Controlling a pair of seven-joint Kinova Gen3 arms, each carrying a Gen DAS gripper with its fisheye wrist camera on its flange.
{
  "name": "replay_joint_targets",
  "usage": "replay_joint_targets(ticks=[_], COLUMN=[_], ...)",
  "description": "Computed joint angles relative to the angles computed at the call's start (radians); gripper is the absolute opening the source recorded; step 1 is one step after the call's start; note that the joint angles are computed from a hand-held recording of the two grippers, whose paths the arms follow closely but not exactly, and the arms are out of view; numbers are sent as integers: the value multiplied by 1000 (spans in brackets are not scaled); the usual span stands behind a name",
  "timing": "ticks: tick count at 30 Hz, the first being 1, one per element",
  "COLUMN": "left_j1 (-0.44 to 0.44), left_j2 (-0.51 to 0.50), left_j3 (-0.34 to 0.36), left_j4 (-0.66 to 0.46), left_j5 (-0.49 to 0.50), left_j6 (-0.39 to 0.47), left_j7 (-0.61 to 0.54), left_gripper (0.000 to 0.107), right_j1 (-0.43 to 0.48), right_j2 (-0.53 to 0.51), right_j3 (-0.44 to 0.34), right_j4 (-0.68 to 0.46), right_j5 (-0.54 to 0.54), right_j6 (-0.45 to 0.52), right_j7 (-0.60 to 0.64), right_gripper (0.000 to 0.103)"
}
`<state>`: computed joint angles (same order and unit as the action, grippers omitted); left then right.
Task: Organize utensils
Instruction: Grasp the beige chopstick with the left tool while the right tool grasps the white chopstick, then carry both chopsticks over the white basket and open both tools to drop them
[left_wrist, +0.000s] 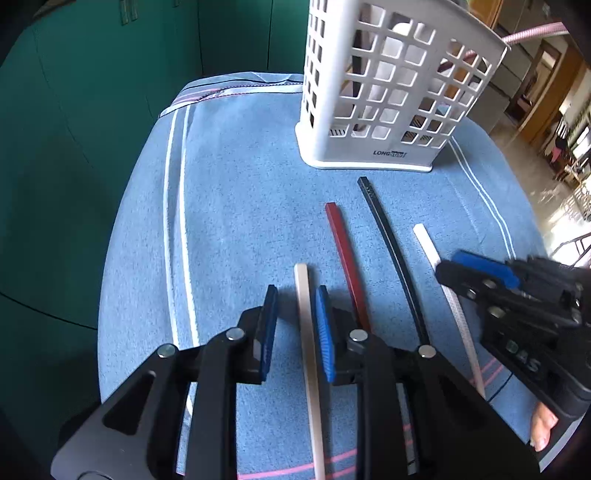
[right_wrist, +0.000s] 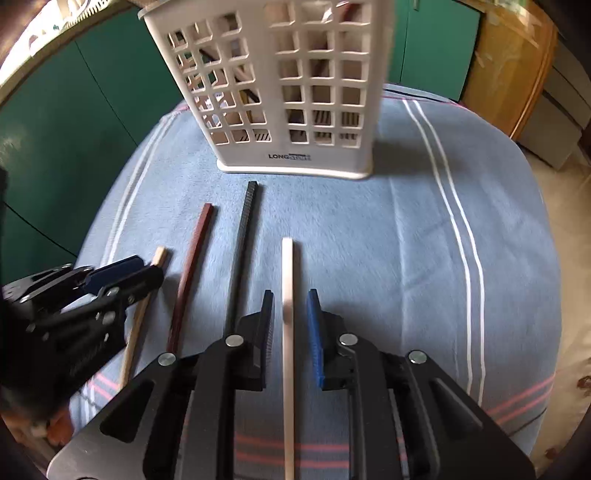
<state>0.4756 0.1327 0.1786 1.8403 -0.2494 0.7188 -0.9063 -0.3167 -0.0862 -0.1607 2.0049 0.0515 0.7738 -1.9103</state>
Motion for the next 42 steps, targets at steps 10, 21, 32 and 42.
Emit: replay_joint_targets(ticks=[10, 21, 32, 42], left_j1=[31, 10, -127, -265], left_j2=[32, -148, -383, -441], left_j3=[-5, 29, 204, 316], left_j4=[-46, 6, 0, -26], left_j5=[-50, -117, -223, -202], left_j6=[45, -10, 13, 7], left_j7=[7, 96, 189, 141], left_gripper=[8, 6, 6, 6], right_j1=[-20, 55, 120, 155], right_j2=[51, -241, -487, -531], right_j3=[12, 54, 62, 47], right_j4=[-36, -1, -69, -108], right_j5=[8, -83, -122, -128], right_j6=[-2, 49, 114, 108], right_j7=[17, 148, 192, 196], right_gripper=[7, 7, 7, 7])
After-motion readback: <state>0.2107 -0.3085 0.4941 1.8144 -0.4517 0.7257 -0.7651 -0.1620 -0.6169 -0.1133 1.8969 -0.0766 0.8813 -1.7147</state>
